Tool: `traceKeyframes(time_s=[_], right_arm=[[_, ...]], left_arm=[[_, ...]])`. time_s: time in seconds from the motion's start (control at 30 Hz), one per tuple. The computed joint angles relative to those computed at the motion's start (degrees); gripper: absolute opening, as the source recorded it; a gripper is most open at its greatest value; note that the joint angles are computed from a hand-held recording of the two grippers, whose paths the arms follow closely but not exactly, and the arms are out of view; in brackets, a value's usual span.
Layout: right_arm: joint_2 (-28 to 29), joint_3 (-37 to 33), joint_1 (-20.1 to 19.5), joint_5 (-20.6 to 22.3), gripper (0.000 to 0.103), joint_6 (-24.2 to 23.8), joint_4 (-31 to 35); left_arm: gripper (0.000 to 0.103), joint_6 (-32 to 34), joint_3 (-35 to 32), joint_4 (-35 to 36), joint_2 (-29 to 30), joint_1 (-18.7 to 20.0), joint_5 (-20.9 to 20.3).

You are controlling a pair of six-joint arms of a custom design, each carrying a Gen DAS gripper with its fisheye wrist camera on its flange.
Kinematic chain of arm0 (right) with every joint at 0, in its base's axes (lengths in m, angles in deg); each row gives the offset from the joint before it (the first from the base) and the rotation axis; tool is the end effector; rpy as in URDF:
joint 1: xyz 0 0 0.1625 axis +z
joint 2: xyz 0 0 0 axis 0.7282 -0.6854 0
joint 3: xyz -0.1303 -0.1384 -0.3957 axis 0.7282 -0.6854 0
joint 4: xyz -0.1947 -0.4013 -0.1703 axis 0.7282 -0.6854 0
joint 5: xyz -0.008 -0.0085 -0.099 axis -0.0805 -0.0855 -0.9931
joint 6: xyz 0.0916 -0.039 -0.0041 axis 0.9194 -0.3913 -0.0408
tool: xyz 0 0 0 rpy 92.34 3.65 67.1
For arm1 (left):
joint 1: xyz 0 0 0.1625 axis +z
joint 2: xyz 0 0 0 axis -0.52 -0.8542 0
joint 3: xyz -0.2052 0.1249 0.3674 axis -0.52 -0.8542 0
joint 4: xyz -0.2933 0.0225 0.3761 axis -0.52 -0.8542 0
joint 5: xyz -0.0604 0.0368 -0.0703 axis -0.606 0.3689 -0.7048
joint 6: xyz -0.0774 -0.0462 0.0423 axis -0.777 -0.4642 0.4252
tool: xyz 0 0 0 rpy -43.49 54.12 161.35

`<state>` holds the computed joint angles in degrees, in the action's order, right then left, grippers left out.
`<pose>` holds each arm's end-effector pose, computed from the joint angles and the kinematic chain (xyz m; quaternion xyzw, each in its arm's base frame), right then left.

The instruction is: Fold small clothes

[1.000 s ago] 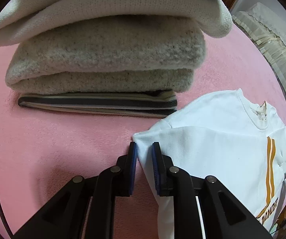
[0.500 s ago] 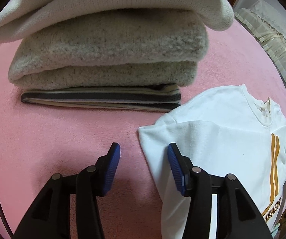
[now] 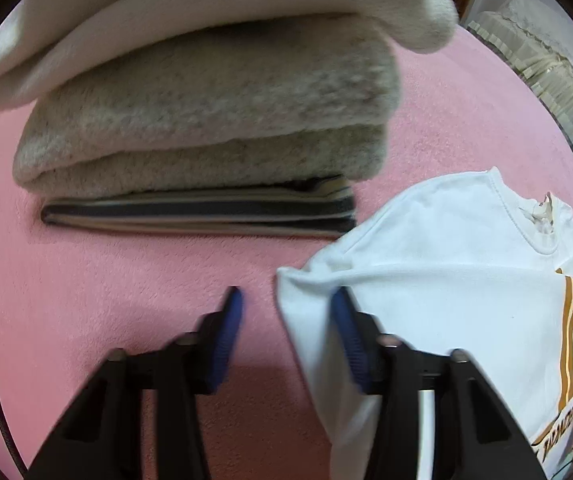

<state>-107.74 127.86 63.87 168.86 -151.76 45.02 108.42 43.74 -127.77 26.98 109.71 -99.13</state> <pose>0.2572 -0.5469 0.0612 -0.2080 -0.8241 0.4183 0.3204 -0.0132 -0.9555 0.1925 0.3256 0.9092 -0.0624 0.2518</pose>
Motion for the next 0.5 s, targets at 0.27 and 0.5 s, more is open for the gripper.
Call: traceKeyframes(time_s=[0.27, 0.5], right_arm=[[0.5, 0.9, -1.2, 0.3, 0.007, 0.3, -1.2], [2.2, -0.5, -1.2, 1.1, 0.017, 2.1, 1.7]], left_arm=[[0.002, 10.1, 9.4, -16.6, -3.0, -2.1, 2.9], [0.006, 17.5, 13.0, -24.3, -2.6, -2.6, 6.8]])
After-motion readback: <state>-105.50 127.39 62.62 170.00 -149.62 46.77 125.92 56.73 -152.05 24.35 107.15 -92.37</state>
